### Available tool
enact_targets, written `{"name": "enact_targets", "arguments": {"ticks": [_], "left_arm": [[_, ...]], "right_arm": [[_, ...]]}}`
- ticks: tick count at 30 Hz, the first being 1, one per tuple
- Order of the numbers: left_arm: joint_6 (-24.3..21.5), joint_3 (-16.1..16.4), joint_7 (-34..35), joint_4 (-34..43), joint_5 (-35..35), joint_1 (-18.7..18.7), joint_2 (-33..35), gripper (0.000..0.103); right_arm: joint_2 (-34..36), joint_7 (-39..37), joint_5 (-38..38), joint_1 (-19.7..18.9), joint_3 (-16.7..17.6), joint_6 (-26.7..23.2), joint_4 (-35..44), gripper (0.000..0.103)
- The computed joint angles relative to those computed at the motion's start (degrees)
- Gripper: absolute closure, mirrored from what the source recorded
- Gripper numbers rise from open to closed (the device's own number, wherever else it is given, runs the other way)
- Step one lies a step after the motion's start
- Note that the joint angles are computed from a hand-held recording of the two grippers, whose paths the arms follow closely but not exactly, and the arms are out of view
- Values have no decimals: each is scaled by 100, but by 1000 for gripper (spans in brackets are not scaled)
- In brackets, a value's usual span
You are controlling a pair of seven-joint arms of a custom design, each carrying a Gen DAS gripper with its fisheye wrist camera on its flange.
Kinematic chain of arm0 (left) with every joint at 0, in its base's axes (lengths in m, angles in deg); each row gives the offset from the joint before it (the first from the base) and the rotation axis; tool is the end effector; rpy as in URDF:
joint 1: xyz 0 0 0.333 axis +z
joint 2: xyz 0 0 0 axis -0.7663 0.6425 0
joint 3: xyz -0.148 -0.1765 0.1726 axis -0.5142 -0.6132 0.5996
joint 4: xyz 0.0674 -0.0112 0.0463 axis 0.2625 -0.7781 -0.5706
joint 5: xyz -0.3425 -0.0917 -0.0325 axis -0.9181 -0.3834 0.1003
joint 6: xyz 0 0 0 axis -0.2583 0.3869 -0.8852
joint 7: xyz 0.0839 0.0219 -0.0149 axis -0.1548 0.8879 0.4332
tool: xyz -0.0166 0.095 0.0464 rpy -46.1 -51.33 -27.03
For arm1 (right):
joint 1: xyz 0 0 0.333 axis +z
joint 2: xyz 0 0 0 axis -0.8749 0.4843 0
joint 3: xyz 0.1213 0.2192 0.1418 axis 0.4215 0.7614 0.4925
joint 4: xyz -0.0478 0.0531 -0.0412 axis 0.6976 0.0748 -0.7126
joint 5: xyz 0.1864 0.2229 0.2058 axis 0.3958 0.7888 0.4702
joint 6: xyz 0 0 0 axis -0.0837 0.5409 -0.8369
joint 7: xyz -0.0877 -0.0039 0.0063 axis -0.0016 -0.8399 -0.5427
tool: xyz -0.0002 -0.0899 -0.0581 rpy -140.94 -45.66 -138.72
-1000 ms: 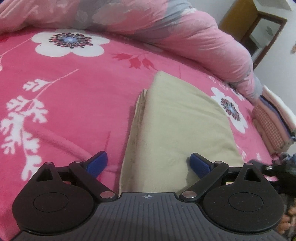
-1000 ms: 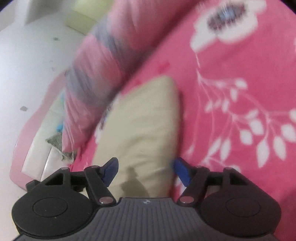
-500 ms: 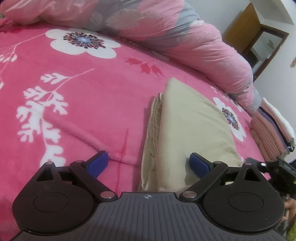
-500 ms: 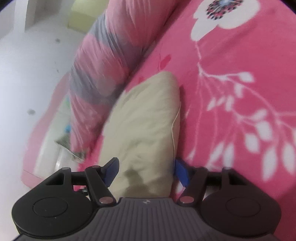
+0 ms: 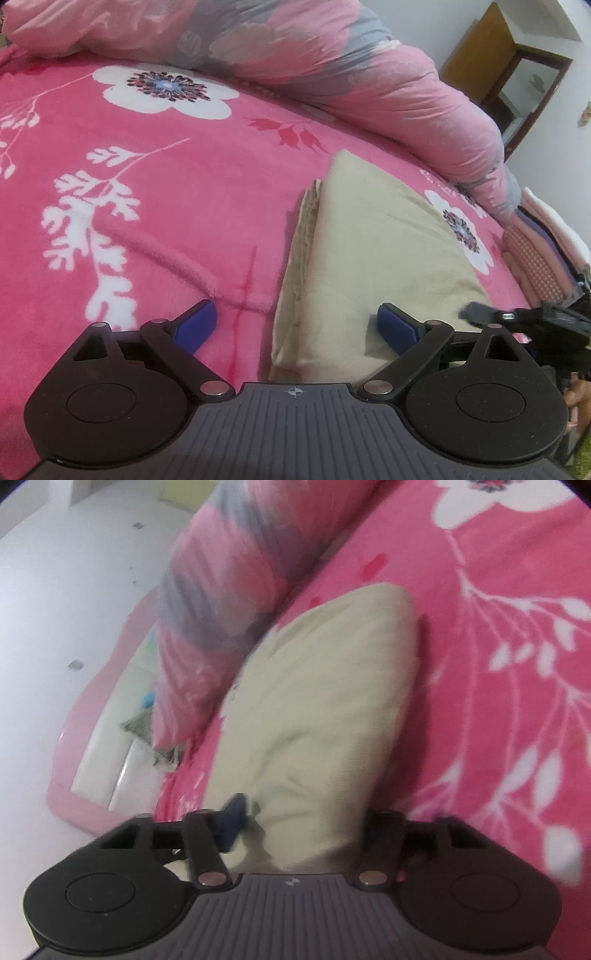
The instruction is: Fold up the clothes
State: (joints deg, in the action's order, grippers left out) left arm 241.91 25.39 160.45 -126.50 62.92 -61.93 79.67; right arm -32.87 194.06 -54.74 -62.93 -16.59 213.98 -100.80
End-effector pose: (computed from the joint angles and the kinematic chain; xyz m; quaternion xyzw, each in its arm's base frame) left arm 0.6152 -0.3078 0.4967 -0.5765 0.6887 -0.4380 0.0382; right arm 0.5648 0.3228 0.4624 -0.4314 0.7182 0.0929 0.5380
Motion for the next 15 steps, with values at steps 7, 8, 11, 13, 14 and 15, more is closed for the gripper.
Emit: {"name": "enact_targets", "arguments": {"ticks": [7,8,11,13,14,15], "left_arm": [[-881,-444,594,371,-679,237,57,22],[-1029,-417,688,429,-657,171,46,22],[-1431,-556,1170,537,-973,138,49,22],[-1541,-662,1545,559,-1261,77,85,22],[-1573,-676,1668,577,-1348,6,114,21],[-1548,-637,1706,575,-1360,-101,129,19]], "right_arm": [[157,341,-580,-835,748,219,-137,81],[77,373,-678,-970,829,161,-211,81],[-313,554,-879,-1788,1381,189,-770,81],[-574,812,-1089,-2484,1851,195,-1162,81],[-793,1022,-1140,-2873,2098,177,-1422,79],[-1021,1249,-1178,-3270,2362,117,-1658,73]]}}
